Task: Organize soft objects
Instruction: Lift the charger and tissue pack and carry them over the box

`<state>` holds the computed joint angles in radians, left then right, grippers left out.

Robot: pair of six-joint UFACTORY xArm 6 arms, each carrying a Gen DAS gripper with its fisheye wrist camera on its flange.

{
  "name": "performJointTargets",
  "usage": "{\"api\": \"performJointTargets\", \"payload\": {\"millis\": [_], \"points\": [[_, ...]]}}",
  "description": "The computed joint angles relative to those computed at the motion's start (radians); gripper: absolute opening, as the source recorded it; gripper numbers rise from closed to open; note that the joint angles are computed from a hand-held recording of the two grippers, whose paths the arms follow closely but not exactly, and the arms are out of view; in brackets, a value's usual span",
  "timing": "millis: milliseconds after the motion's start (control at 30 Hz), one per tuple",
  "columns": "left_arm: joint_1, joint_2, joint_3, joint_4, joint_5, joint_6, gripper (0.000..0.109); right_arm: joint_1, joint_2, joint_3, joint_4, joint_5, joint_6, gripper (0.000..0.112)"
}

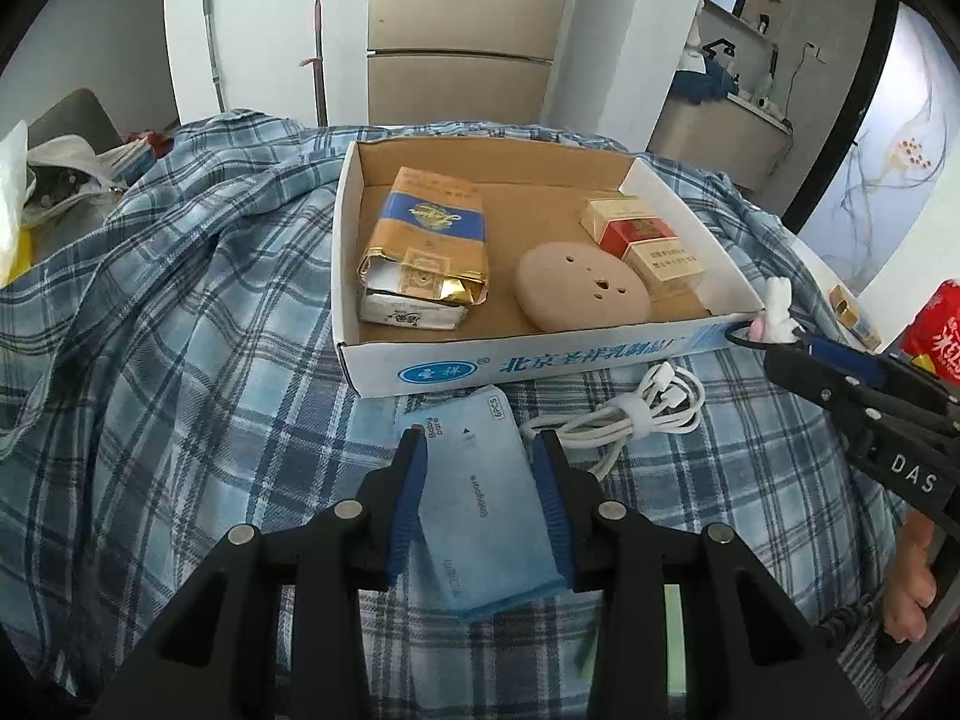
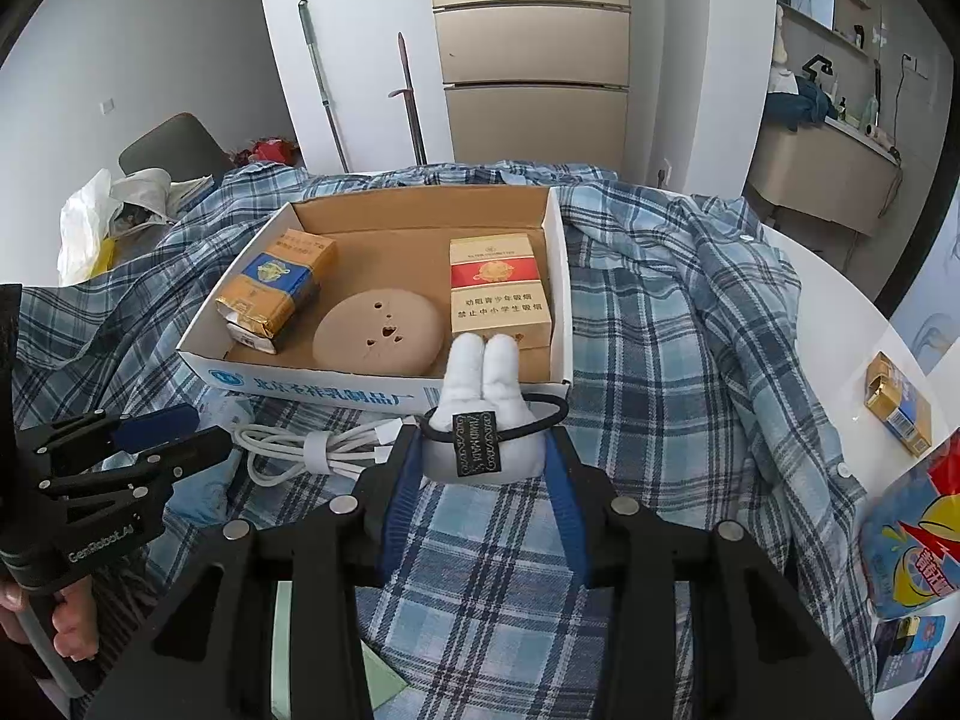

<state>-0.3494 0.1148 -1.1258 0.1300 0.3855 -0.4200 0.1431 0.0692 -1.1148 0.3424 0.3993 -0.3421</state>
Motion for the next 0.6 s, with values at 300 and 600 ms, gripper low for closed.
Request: {"api": "performJointTargets", "payload": {"millis": [300,600], "points": [[-0.009,0.012,-0.024,0.092,0.054,-0.045,0.043,0.002,0.003,0.001,-0.019,0.001,0.006,0.040],[0.007,0.041,-0.054,-0.094,0.105,0.072,0.048,0.002,0.004,0.002,-0.036,0.002,0.013,0.040]]}}
